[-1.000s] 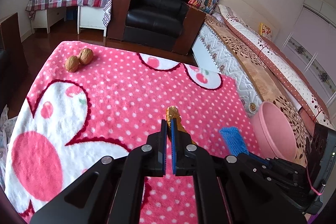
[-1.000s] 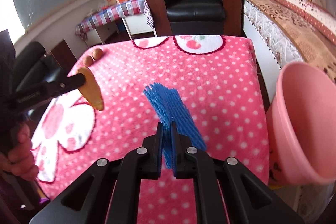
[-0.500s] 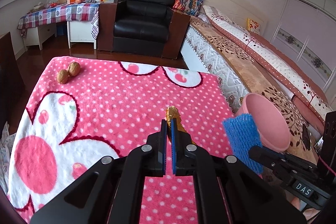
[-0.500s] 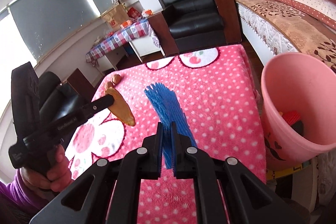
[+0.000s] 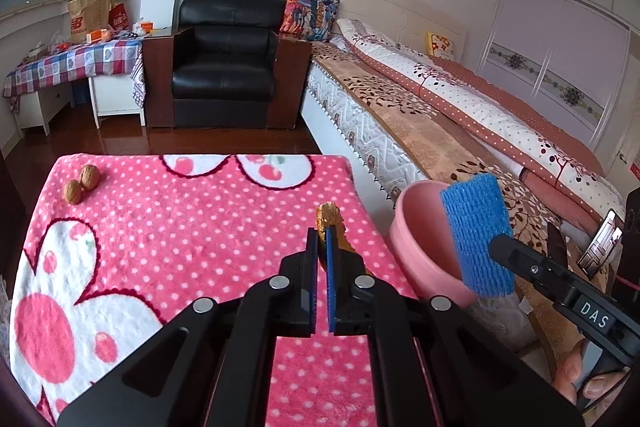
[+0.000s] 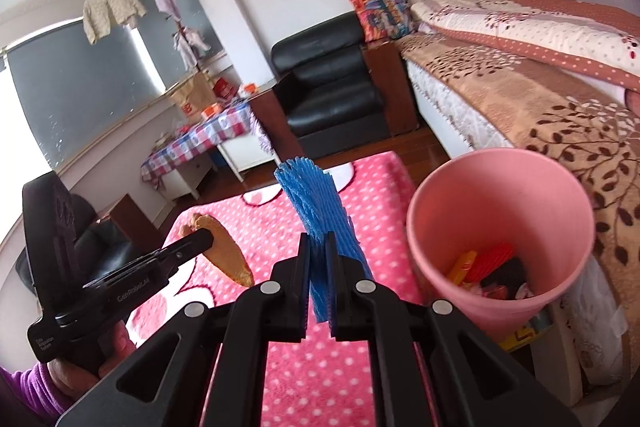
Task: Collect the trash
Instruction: 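Carry the yellow peel and blue mesh pad over the pink bucket, then open both grippers to drop the peel and mesh pad into the bucket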
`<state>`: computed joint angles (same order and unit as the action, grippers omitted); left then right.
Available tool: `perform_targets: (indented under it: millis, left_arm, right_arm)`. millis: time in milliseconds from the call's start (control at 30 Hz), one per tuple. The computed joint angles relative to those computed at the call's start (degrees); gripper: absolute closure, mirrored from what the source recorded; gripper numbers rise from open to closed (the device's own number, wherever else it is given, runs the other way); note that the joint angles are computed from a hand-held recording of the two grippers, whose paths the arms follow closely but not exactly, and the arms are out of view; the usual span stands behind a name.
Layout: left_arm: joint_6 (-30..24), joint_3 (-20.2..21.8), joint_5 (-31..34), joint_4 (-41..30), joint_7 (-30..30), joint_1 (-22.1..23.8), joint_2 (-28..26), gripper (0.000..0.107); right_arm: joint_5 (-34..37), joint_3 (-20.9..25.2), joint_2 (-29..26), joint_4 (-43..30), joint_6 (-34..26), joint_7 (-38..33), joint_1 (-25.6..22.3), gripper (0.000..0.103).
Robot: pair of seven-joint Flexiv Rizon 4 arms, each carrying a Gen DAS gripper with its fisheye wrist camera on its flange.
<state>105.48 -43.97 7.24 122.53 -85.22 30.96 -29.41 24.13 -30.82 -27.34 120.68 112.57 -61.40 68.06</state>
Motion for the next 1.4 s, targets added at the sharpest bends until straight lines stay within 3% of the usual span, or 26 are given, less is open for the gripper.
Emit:
perform_targets:
  millis: [167,300,700,1033,1300,1400]
  left_arm:
    - [-0.07,-1.05,0.76,-2.54,1.56,-2.63,-1.35,0.104]
    - [-0.52,-0.66,0.77,-5.05,3.49,-5.77,-2.77,0.104]
    - [-6.04,6.58,-5.61,-12.66,10.75,-19.08,-6.86,0.104]
    - [-8.09,13.95,-10.89,-17.25,16.57,-28.30,-10.01,0.104]
    - [-9.36,15.33,-13.46,-19.04,18.77,-30.16,-11.50,0.104]
    - [-10.20,15.19,-14.45,-19.44,19.61,-30.21,-11.69,0.102]
  right_arm:
    - [2.55,-3.19,0.85,1.99,0.82,-0.05,1.12,0.097]
    - [3.73,-2.56,1.13,3.05,1.68,0.13,-1.13,0.097]
    - [1.98,8.05,-1.62,0.87,2.58,1.39,-15.23,0.097]
    - [-1.90,13.52,-5.09,-2.03,1.97,3.51,-23.89,0.096]
    - [-5.70,15.13,-7.26,-3.79,0.77,5.51,-27.00,0.096]
    - [-5.72,14.34,-7.52,-3.69,0.63,6.07,-26.19,0.096]
